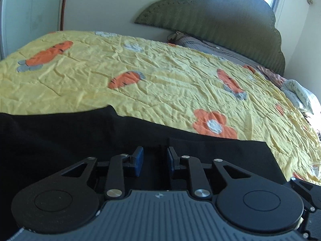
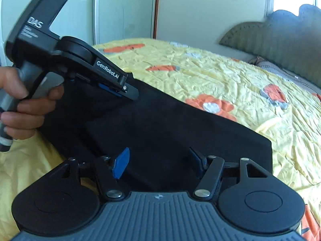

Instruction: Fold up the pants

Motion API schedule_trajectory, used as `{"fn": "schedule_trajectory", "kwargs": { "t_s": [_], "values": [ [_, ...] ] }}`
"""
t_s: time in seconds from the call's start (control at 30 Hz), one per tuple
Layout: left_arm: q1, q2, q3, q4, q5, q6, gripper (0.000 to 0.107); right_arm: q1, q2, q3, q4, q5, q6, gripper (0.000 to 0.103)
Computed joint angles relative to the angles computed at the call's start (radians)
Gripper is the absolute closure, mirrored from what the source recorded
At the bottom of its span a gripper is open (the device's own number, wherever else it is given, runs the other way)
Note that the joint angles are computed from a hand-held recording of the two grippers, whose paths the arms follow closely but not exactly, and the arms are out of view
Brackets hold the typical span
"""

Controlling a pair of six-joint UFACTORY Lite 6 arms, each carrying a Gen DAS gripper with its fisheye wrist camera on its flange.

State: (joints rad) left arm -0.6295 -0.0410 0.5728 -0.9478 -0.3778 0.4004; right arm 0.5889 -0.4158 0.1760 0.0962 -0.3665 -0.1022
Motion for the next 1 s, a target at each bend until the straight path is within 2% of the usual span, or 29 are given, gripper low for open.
{"fn": "schedule_trajectory", "kwargs": {
  "t_s": [0.07,0.13,0.17,0.27,0.37,0.4,0.47,0.53,0.67,0.73,0.83,0.87,1.0],
  "values": [
    [0.017,0.019,0.043,-0.114,0.003,0.132,0.076,-0.007,0.004,0.004,-0.065,-0.043,0.085,0.039],
    [0.031,0.059,0.097,-0.185,0.028,0.226,0.075,0.022,0.069,0.055,0.005,-0.072,0.060,0.039],
    [0.031,0.099,0.135,-0.226,0.036,0.300,0.071,0.027,0.095,0.074,0.005,-0.077,0.058,0.039],
    [-0.015,0.218,0.210,-0.404,-0.043,0.508,0.070,0.095,0.144,0.106,0.138,-0.028,-0.083,0.039],
    [-0.078,0.197,0.154,-0.382,-0.147,0.468,0.070,0.170,0.099,0.059,0.333,-0.060,-0.246,0.039],
    [-0.088,0.189,0.140,-0.380,-0.160,0.458,0.069,0.169,0.086,0.045,0.329,-0.064,-0.228,0.038],
    [-0.096,0.185,0.125,-0.377,-0.167,0.437,0.063,0.157,0.126,0.037,0.276,-0.118,-0.135,0.030],
    [-0.112,0.192,0.113,-0.370,-0.192,0.402,0.059,0.145,0.161,0.031,0.233,-0.170,-0.078,0.028],
    [-0.161,0.214,0.107,-0.401,-0.268,0.403,0.050,0.170,0.157,0.033,0.318,-0.173,-0.140,0.022],
    [-0.176,0.226,0.105,-0.400,-0.294,0.393,0.049,0.158,0.155,0.036,0.306,-0.164,-0.127,0.019],
    [-0.184,0.234,0.098,-0.386,-0.315,0.364,0.047,0.140,0.159,0.044,0.294,-0.151,-0.111,0.014],
    [-0.184,0.235,0.095,-0.380,-0.319,0.354,0.046,0.163,0.153,0.044,0.338,-0.148,-0.134,0.012],
    [-0.189,0.241,0.086,-0.367,-0.338,0.324,0.042,0.153,0.161,0.052,0.331,-0.141,-0.126,0.010]
  ]
}}
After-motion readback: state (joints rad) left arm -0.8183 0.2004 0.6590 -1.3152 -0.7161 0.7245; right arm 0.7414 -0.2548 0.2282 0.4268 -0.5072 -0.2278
